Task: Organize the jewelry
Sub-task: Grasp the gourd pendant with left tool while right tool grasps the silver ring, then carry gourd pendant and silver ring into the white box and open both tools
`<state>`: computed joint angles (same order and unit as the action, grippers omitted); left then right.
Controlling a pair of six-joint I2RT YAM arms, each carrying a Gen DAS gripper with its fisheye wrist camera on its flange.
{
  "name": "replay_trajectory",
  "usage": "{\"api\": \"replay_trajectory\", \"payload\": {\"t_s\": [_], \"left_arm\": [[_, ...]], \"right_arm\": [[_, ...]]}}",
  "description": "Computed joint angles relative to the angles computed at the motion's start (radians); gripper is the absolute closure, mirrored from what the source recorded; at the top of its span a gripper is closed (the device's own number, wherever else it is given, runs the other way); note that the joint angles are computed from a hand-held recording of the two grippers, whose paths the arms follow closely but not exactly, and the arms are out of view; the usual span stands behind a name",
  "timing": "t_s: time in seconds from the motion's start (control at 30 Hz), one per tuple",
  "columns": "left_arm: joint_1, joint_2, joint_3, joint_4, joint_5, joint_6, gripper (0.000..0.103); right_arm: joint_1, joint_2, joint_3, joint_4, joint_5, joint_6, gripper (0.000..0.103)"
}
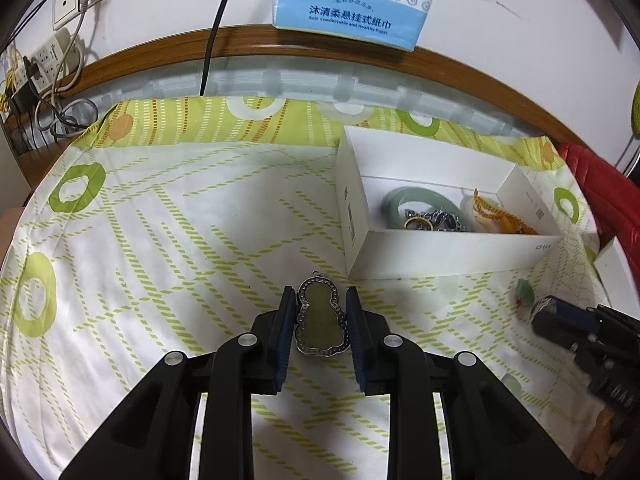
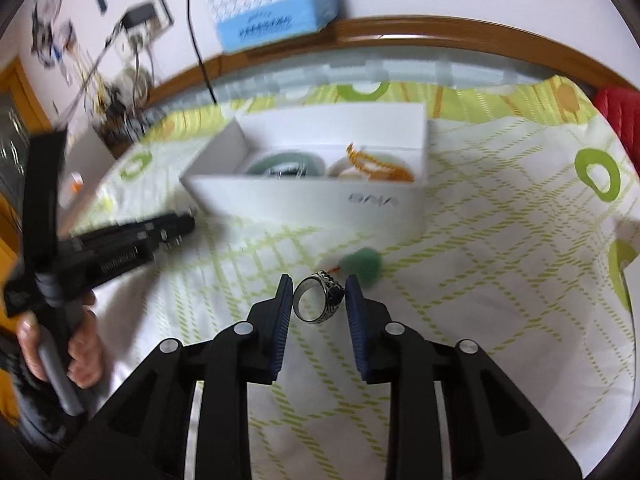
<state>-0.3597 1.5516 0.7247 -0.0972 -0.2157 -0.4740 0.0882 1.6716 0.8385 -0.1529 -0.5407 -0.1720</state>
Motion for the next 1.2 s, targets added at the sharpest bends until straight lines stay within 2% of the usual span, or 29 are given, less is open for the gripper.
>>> {"api": "replay_trajectory", "payload": {"t_s": [0.1, 0.43, 0.6, 0.7, 0.83, 1.0, 1.2], "left_arm": [[-0.002, -0.030, -0.018, 0.017, 0.005, 0.003, 0.078], [0.001, -0.051, -0.031, 0.023, 0.019, -0.004, 0.078], [-0.013, -0.088, -0.053, 0.026, -0.017, -0.013, 0.078], [-0.036, -0.127, -0.076, 0.018, -0.071, -0.025, 0.078], [-0.057, -0.200, -0.101, 0.000, -0.106, -0.032, 0.078], [-0.069, -0.228, -0.023, -0.056, -0.101, 0.008, 0.078], [-0.094, -0.106, 0.148, -0.063, -0.123, 0.062, 0.078]], "right_arm": [[-0.043, 0.004, 0.015, -0.011, -0.068, 0.023, 0.077], [-0.064, -0.005, 0.014, -0.004, -0.093, 0.035, 0.077], [-0.068, -0.019, 0.005, 0.007, -0.099, 0.034, 0.077], [-0.071, -0.033, -0.008, 0.026, -0.098, 0.039, 0.077], [-0.092, -0.047, -0.010, 0.040, -0.133, 0.061, 0.077], [-0.087, -0.070, 0.033, 0.033, -0.159, 0.104, 0.077], [-0.015, -0.024, 0.143, 0.040, -0.084, 0.162, 0.077]]}}
